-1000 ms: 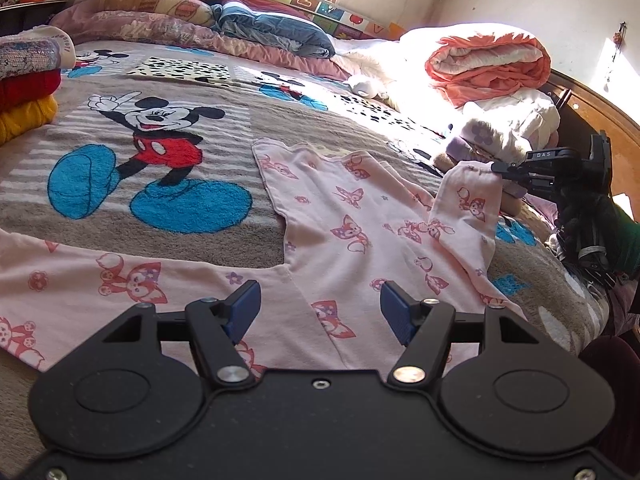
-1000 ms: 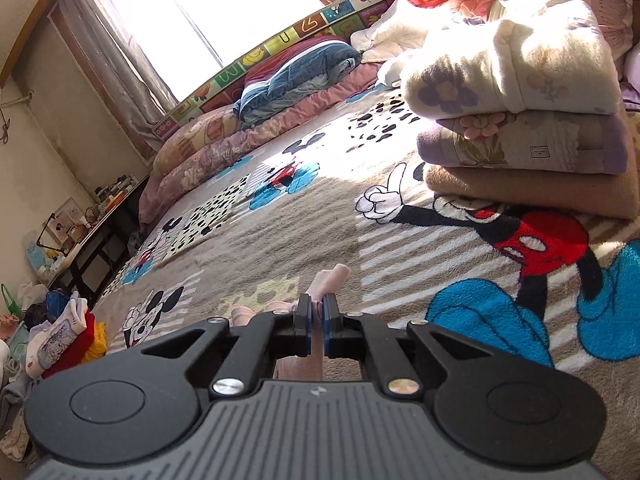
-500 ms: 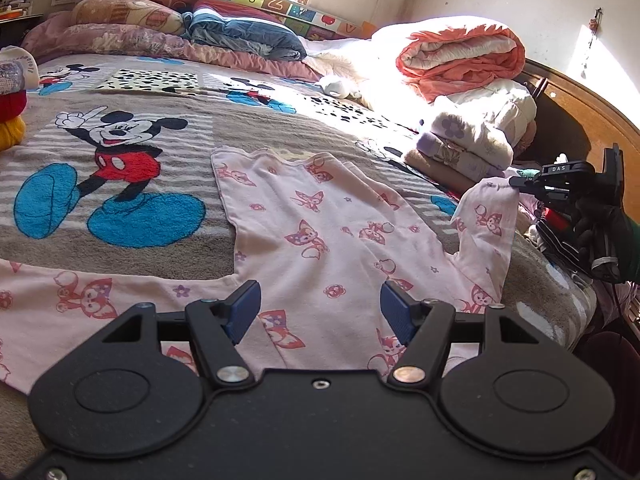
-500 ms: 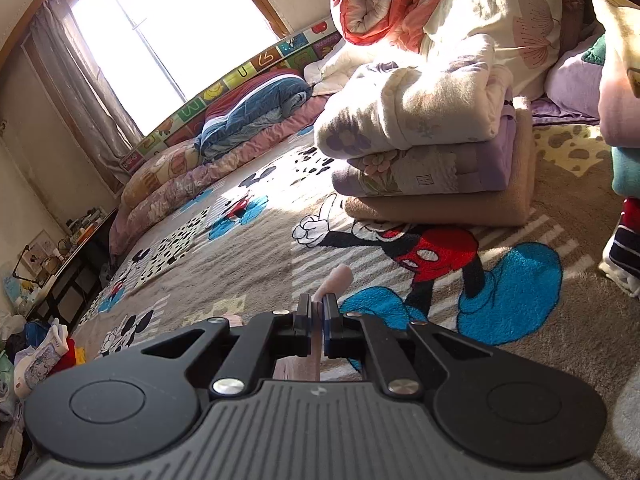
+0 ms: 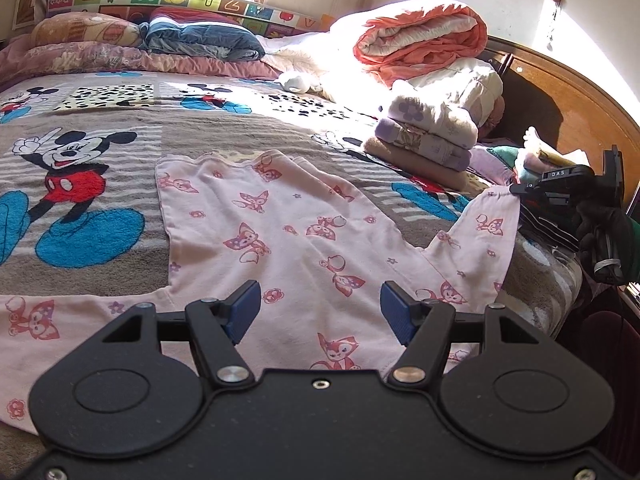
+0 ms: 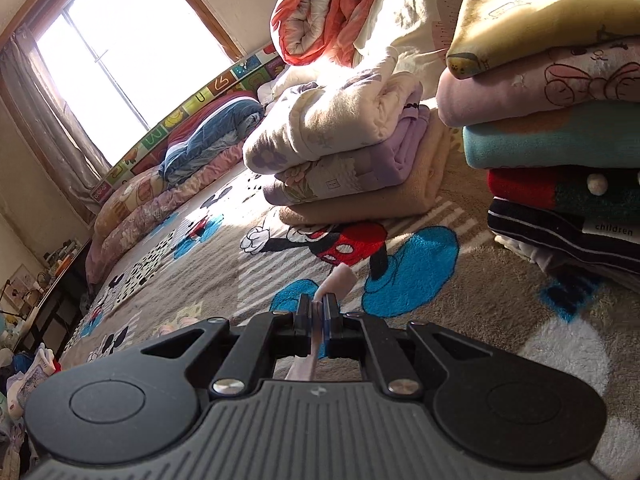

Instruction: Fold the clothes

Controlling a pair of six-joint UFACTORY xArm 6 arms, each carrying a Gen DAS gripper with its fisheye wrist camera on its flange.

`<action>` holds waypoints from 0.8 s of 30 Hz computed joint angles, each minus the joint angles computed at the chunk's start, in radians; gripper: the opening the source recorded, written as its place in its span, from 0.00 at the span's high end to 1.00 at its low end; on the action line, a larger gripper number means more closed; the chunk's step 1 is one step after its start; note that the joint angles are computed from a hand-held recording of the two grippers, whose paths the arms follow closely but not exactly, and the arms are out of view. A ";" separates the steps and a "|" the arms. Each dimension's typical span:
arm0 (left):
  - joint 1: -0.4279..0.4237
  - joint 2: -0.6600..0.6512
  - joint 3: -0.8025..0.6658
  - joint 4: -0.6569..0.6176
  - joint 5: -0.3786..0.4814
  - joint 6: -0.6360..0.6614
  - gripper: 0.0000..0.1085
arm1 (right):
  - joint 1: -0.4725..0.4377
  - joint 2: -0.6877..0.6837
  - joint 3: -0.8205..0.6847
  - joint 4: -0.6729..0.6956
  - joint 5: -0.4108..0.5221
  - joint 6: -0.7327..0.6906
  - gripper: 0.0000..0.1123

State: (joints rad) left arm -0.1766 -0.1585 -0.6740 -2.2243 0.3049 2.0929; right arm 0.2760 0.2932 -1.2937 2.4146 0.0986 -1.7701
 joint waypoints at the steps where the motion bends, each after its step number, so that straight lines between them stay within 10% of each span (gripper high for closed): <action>1: -0.004 0.002 -0.002 -0.002 0.000 0.003 0.40 | -0.007 -0.008 0.014 0.027 0.004 -0.023 0.94; 15: -0.038 0.030 -0.023 -0.010 -0.016 0.016 0.40 | -0.069 -0.026 0.143 0.042 0.059 -0.002 0.93; 24: -0.040 0.041 -0.029 -0.019 -0.031 0.026 0.40 | -0.120 0.000 0.172 0.088 0.125 0.037 0.65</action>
State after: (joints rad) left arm -0.2164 -0.1179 -0.7025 -2.2434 0.2736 2.1191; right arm 0.1557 0.2930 -1.1222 2.5028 0.2234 -1.7330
